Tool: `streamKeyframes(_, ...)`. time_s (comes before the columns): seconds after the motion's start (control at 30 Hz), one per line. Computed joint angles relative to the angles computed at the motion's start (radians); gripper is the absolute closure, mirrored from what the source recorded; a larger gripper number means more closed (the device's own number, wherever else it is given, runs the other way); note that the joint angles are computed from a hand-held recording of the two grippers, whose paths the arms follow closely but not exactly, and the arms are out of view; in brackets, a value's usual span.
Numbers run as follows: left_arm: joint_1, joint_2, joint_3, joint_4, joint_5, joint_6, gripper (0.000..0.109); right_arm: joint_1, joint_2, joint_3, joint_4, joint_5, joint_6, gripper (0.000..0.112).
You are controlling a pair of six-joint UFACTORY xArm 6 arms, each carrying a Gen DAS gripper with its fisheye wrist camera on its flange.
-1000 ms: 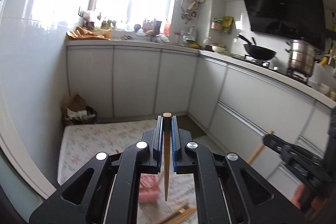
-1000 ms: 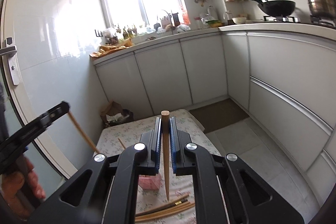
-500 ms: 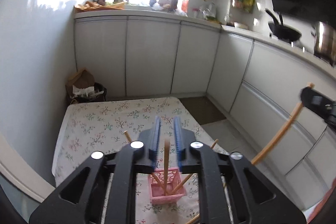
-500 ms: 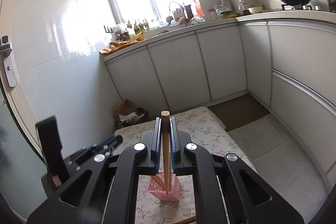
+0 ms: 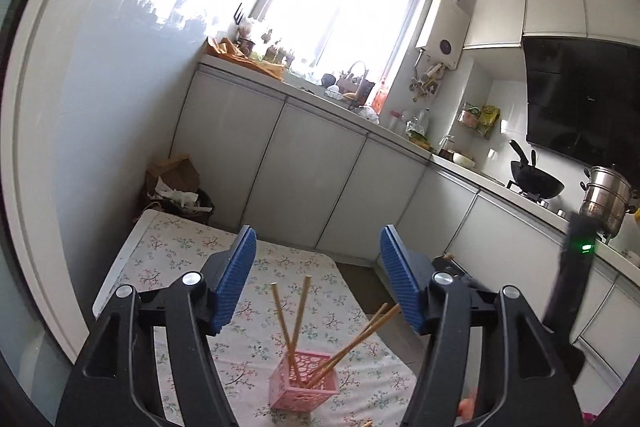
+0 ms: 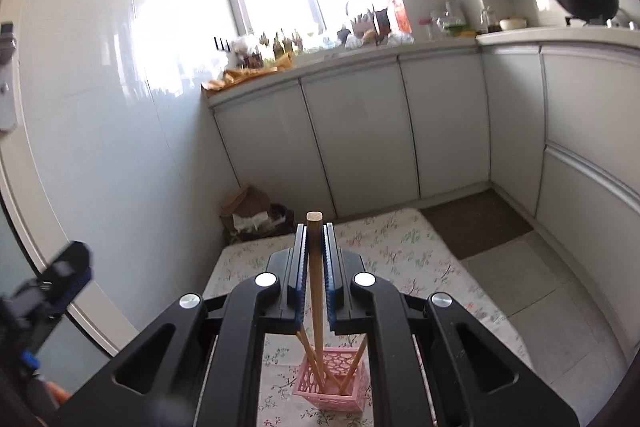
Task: Organize utensils
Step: 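Carry chopsticks to the pink cup and drop them in with both grippers, then lower both grippers toward the remaining chopsticks on the cloth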
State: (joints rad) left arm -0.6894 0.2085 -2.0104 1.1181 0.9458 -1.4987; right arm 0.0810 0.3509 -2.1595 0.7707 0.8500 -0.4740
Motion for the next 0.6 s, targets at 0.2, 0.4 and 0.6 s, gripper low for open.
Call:
streamKeyframes(0.2, 0.004, -0.09, 0.152, -0.009, -0.015, -0.076, 0.048, 0.034, -0.061, 0.143, -0.075, -0.065, -0.003, 0.078)
streamKeyframes(0.4, -0.082, -0.101, 0.157, 0.003, 0.097, -0.095, 0.029, 0.007, -0.27, 0.405, -0.203, -0.204, 0.082, 0.036)
streamKeyframes(0.6, -0.179, -0.044, 0.073, -0.076, 0.177, -0.009, 0.016, -0.08, -0.505, 0.684, -0.313, -0.283, 0.057, 0.016)
